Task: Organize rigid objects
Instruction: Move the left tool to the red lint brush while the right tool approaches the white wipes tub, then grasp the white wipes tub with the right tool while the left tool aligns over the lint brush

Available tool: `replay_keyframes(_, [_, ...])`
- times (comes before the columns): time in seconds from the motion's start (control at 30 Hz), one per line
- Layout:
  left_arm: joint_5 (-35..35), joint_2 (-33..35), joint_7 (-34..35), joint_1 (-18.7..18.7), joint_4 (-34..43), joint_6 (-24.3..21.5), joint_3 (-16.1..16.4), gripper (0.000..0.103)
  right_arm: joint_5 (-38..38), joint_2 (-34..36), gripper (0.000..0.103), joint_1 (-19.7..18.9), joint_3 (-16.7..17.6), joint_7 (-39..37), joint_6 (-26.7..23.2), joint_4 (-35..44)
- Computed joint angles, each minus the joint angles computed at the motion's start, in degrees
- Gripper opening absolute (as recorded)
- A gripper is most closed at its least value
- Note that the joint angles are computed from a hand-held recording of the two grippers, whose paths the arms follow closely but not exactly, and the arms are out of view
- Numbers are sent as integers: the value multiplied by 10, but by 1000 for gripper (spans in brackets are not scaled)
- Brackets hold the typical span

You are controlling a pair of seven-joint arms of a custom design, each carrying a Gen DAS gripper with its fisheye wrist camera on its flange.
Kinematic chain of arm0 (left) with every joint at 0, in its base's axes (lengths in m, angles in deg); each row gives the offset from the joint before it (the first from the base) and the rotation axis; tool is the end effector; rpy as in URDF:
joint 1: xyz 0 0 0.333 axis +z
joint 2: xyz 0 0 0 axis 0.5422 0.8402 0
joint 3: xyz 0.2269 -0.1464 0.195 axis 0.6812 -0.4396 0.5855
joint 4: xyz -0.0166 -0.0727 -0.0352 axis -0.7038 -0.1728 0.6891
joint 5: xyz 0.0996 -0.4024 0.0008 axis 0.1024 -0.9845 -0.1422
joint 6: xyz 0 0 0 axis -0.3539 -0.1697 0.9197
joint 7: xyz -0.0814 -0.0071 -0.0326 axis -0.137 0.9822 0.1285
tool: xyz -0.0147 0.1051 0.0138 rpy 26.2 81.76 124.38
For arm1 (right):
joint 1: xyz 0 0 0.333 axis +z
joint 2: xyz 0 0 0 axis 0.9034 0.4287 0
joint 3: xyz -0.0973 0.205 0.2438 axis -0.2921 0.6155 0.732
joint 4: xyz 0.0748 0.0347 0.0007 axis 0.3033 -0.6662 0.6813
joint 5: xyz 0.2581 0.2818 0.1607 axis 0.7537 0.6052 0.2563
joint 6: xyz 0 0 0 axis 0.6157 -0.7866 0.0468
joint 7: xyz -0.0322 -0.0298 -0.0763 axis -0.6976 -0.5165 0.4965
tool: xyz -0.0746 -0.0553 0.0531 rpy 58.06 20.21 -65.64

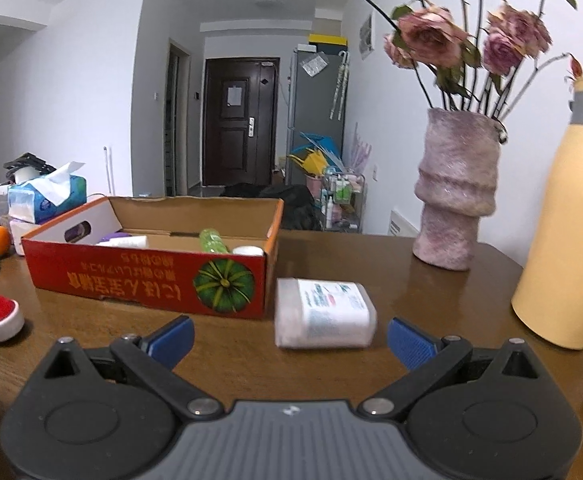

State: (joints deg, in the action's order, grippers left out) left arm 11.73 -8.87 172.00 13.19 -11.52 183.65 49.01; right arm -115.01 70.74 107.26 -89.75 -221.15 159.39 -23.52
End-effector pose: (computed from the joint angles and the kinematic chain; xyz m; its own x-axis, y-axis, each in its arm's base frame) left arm 0.7452 -0.3340 0.3953 -0.4587 -0.8883 0.0224 -0.3985 0.1831 -0.8987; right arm 0.5678 0.4383 0.3678 -0.5403 -0.8408 0.0329 -0.3880 0.2143 -0.8964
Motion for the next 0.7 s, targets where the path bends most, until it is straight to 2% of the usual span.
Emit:
replay_keyframes(0.33, [3,-5,8,7,-12,-2,-6,103,18,-3,103,-12,2,5,15,-10])
replay_keyframes(0.7, [6,5,-8,-8,5,-24,18,103,52,5,103,-52,-11,-2,59,-11])
